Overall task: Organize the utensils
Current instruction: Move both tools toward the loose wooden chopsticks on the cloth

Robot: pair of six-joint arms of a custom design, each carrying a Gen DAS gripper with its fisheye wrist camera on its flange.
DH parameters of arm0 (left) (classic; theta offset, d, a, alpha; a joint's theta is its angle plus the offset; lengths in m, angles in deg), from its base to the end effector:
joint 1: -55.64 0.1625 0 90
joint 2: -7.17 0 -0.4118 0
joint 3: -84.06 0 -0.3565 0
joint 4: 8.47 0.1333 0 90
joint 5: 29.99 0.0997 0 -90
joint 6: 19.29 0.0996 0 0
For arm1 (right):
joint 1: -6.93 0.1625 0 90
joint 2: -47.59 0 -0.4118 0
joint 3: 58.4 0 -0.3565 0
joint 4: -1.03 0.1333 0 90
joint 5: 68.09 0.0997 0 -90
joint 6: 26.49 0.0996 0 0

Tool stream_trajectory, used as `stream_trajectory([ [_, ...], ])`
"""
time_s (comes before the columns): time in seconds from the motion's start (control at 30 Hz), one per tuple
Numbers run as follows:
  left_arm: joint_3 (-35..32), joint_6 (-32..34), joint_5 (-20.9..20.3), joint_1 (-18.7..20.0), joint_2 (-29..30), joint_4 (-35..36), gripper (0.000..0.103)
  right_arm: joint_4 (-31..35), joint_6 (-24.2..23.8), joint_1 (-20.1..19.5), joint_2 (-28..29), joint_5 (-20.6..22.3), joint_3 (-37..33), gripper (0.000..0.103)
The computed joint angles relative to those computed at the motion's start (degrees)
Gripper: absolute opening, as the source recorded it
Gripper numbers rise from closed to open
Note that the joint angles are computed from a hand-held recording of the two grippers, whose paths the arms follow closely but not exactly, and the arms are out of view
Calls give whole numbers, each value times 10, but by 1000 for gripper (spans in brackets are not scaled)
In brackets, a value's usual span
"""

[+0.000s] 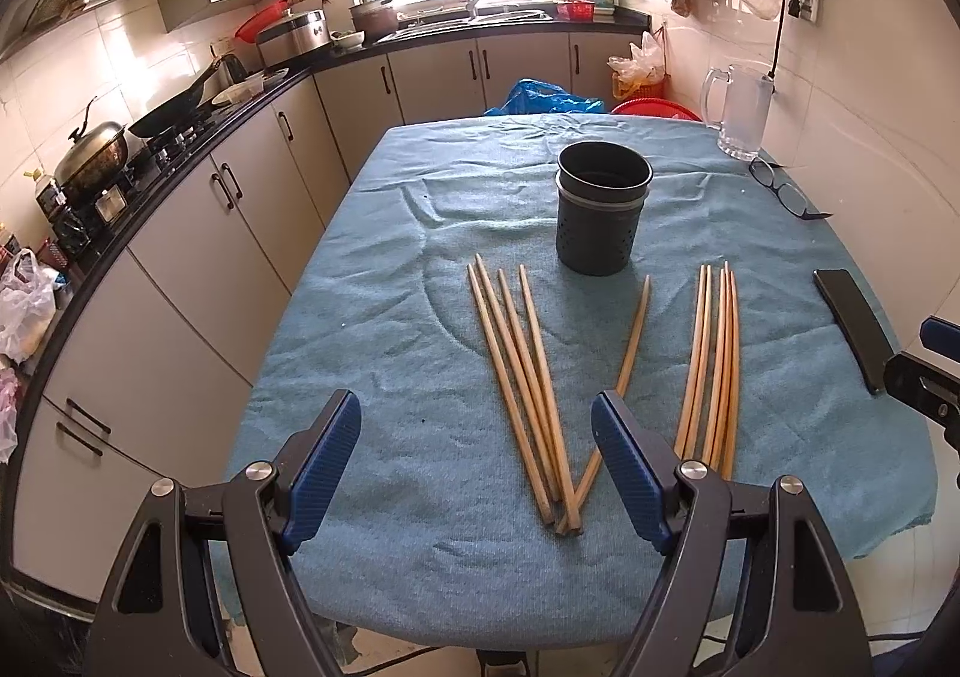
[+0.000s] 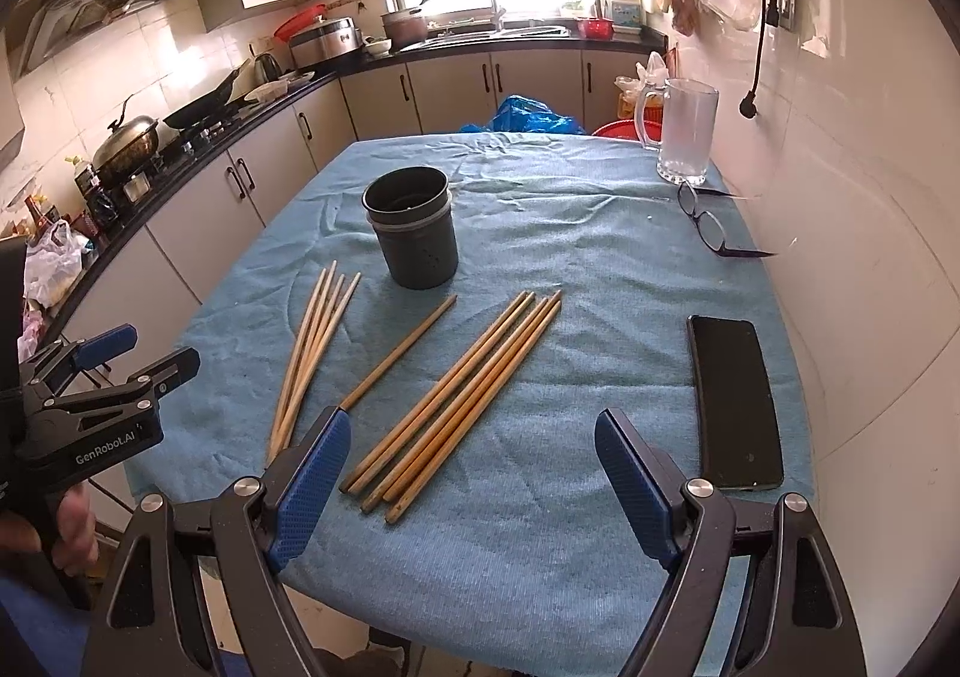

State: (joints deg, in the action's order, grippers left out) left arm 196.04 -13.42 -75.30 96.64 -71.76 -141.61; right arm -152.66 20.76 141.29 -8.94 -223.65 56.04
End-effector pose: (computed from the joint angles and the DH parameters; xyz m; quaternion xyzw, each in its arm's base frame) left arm -0.2352 -0.4739 0.3200 0.3948 0.8331 -0.2148 0.3223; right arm 0.3939 -0.3419 0.1730 -0.0485 -0.8387 0.4172 0.3465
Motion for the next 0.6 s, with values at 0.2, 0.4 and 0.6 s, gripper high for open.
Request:
stream_trajectory([
  [0.2, 1, -3, -11, 4, 3, -11, 78, -28, -20, -8, -4, 8, 9, 87],
  [0.4, 6, -14, -11, 0, 18, -31, 78, -57, -45, -20, -19, 24, 26, 87],
  [0.6, 11, -79, -29, -12, 23, -18, 78, -66, -72, -33, -47, 40, 49, 87],
])
